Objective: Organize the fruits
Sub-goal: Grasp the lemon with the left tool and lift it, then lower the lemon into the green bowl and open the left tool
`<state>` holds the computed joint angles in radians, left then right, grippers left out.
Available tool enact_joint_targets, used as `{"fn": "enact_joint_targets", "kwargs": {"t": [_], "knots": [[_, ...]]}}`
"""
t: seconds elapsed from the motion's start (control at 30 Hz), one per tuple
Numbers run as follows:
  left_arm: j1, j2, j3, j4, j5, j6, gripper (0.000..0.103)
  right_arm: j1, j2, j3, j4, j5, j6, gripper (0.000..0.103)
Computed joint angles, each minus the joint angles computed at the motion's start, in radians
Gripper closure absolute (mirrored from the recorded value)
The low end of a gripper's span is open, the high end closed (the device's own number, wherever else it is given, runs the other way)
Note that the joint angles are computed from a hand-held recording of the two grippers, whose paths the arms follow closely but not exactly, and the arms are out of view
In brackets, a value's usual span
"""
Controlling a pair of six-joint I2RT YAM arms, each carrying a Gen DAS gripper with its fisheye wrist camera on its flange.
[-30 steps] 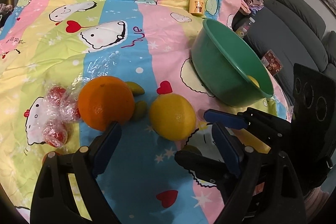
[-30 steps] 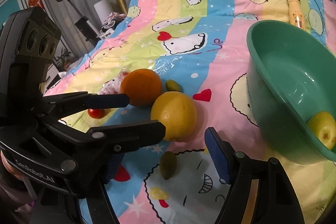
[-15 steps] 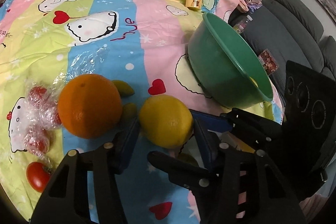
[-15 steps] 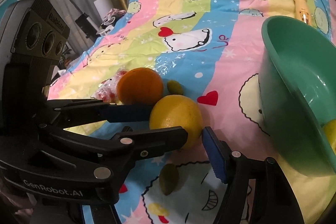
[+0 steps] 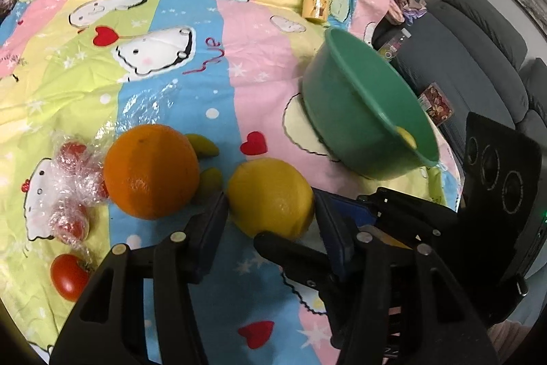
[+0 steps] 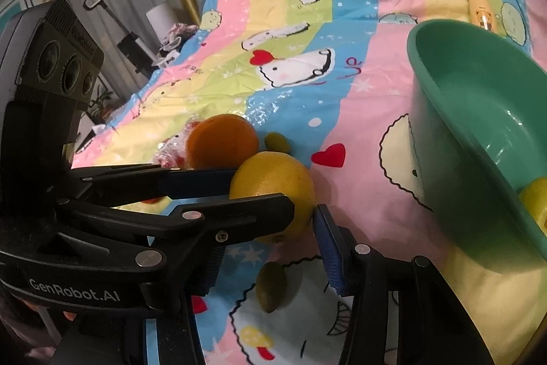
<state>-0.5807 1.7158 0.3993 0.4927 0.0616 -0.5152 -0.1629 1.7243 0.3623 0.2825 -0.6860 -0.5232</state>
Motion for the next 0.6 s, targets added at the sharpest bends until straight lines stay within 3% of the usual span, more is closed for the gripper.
{"fn": "enact_joint_targets", "kwargs": {"t": [0.17,0.33,0.6], "knots": [[-0.073,-0.125,0.003,-0.075,-0.064,0.011,0.050,-0.071,-0.172,-0.072,-0.043,-0.049,-0.020,0.051],[-0.131,-0.150,0.101,-0.156,-0.102,0.053,0.050,-0.200,-0.307,-0.056,-0.162,-0.130,-0.050,0.051],[-0.161,-0.039,0.309,-0.206,-0.080,0.127,0.050,-0.356,-0.297,0.072,-0.250,-0.195,-0.070,0.051]]}}
